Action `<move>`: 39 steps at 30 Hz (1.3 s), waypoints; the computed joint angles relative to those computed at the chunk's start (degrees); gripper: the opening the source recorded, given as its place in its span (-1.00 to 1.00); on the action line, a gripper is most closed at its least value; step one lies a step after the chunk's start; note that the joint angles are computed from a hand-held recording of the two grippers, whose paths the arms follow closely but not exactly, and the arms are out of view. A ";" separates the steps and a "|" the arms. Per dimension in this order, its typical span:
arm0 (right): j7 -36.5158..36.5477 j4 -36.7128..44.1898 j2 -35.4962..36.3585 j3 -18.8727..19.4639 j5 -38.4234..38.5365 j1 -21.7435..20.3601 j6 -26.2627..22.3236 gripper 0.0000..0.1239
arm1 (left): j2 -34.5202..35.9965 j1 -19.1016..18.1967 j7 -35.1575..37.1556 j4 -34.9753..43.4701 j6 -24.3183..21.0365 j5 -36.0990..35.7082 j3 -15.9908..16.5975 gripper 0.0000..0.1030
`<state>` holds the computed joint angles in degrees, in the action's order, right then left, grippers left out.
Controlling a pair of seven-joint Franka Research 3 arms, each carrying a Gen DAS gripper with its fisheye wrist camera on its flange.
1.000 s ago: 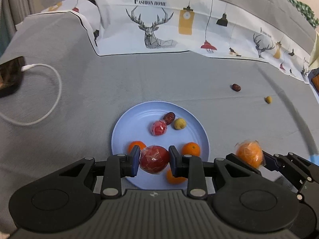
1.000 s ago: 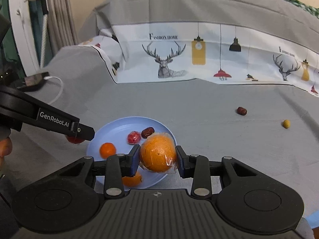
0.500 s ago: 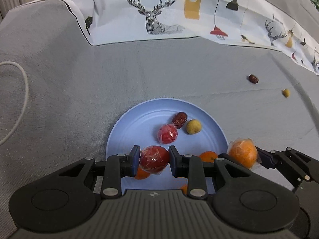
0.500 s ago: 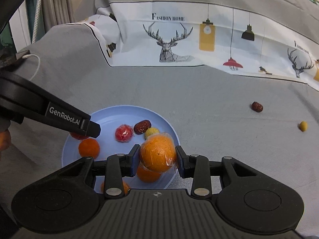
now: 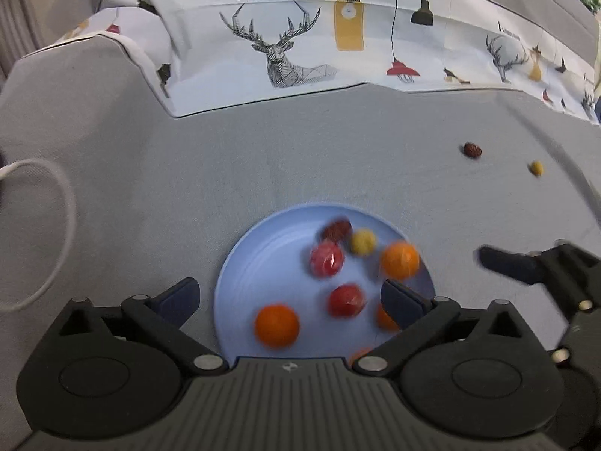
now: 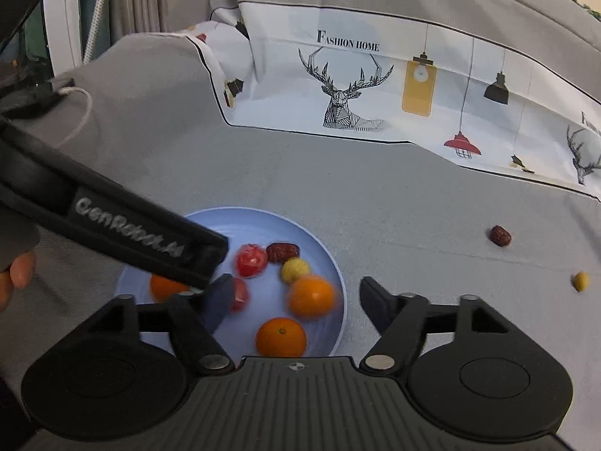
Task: Organize fruits
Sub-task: 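Open both tools to drop the fruits onto the blue plate, then lift both tools back from the plate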
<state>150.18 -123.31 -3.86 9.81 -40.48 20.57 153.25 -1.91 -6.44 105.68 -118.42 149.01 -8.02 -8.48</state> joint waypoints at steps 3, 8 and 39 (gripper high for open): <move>-2.12 -3.52 -5.13 0.95 6.35 1.12 -1.44 0.47 | -4.62 0.16 -0.69 -3.20 -2.84 -0.66 0.67 0.99; -4.14 -7.45 -12.20 4.86 15.85 2.01 -5.25 0.55 | -13.64 -0.46 -2.61 -9.68 -6.71 -0.64 2.68 0.99; 3.59 -12.84 -34.80 22.22 10.23 -8.20 -7.23 0.63 | -45.40 -7.23 -11.51 -28.25 -4.35 6.86 7.85 0.99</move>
<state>153.77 -136.15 -38.65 32.03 -30.25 12.37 146.02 -47.31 -13.67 94.16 -146.68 144.67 -1.16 -0.63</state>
